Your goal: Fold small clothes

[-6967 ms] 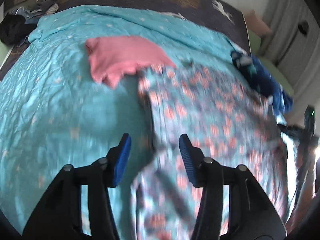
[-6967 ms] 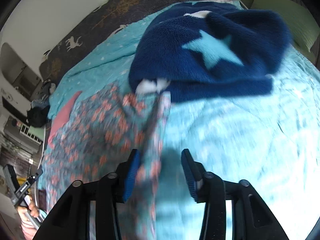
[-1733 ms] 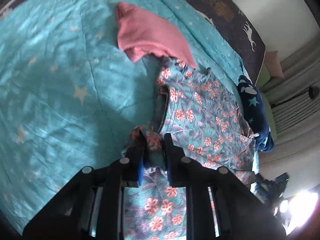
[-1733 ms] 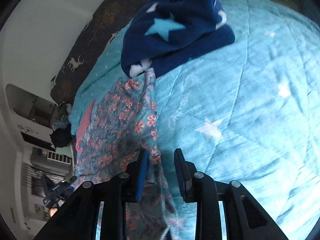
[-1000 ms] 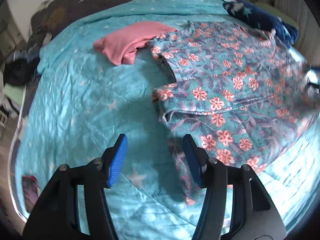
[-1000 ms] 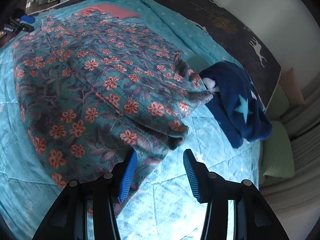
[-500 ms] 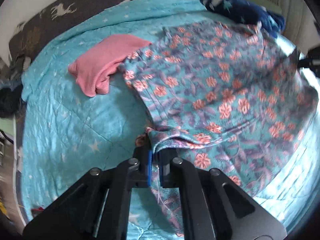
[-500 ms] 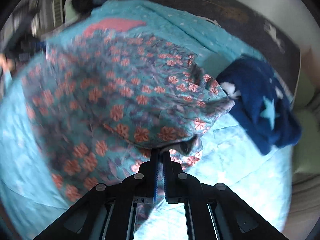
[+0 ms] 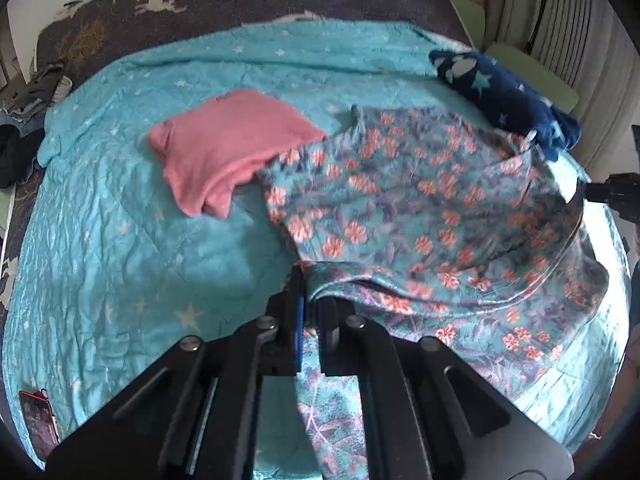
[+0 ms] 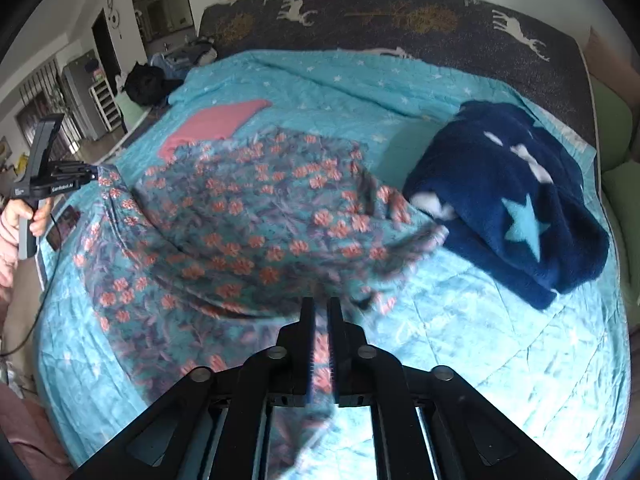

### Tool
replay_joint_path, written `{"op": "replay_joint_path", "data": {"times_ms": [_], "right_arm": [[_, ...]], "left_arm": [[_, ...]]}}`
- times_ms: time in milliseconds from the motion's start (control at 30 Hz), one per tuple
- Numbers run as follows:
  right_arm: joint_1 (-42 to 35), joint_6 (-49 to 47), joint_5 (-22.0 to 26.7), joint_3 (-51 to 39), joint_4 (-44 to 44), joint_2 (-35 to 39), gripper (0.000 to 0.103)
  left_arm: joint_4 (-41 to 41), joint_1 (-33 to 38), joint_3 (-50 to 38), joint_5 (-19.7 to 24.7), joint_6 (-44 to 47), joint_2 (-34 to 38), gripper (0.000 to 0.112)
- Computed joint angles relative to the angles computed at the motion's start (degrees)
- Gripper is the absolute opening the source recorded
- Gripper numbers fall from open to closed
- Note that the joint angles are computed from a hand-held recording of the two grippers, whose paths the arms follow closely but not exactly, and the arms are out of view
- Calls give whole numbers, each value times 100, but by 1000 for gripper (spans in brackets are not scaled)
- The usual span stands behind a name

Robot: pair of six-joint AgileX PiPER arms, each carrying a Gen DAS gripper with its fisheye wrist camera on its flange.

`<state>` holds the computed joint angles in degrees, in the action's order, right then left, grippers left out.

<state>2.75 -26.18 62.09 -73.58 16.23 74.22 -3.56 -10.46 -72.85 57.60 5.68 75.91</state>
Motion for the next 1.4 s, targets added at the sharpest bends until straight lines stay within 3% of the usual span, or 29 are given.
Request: {"op": "replay_joint_path", "data": {"times_ms": [33, 67, 100, 333, 367, 400, 667, 800, 1067, 1267, 1400], "right_arm": [[2, 9, -77, 118, -143, -58, 33], [-10, -14, -129, 226, -244, -91, 46], [-42, -67, -158, 313, -269, -114, 52], [-203, -411, -241, 254, 217, 221, 51], [-263, -475, -237, 185, 403, 315, 41], [-307, -522, -150, 98, 568, 422, 6], [-770, -638, -56, -48, 1654, 253, 3], [-919, -348, -139, -529, 1748, 269, 3], [-776, 674, -267, -2038, 1245, 1322, 3], [-121, 1789, -114, -3182, -338, 2592, 5], [179, 2197, -410, -2936, -1140, 2687, 10]], "left_arm": [[0, 14, 35, -9, -33, 44, 6], [-31, 58, 89, -38, -60, 88, 6], [-92, 125, 143, -70, -64, 132, 6], [-400, 311, 232, -202, 65, 298, 6], [-418, 318, 233, -220, 79, 305, 6], [-433, 329, 230, -223, 92, 309, 6], [-906, 636, 9, -212, 104, 110, 6], [-481, 415, -575, -242, -319, 206, 6], [118, 312, -2897, 229, -988, 1718, 6], [568, 165, -4572, 931, -1215, 3378, 13], [1114, 67, -5239, 1212, -1612, 4130, 18]]}}
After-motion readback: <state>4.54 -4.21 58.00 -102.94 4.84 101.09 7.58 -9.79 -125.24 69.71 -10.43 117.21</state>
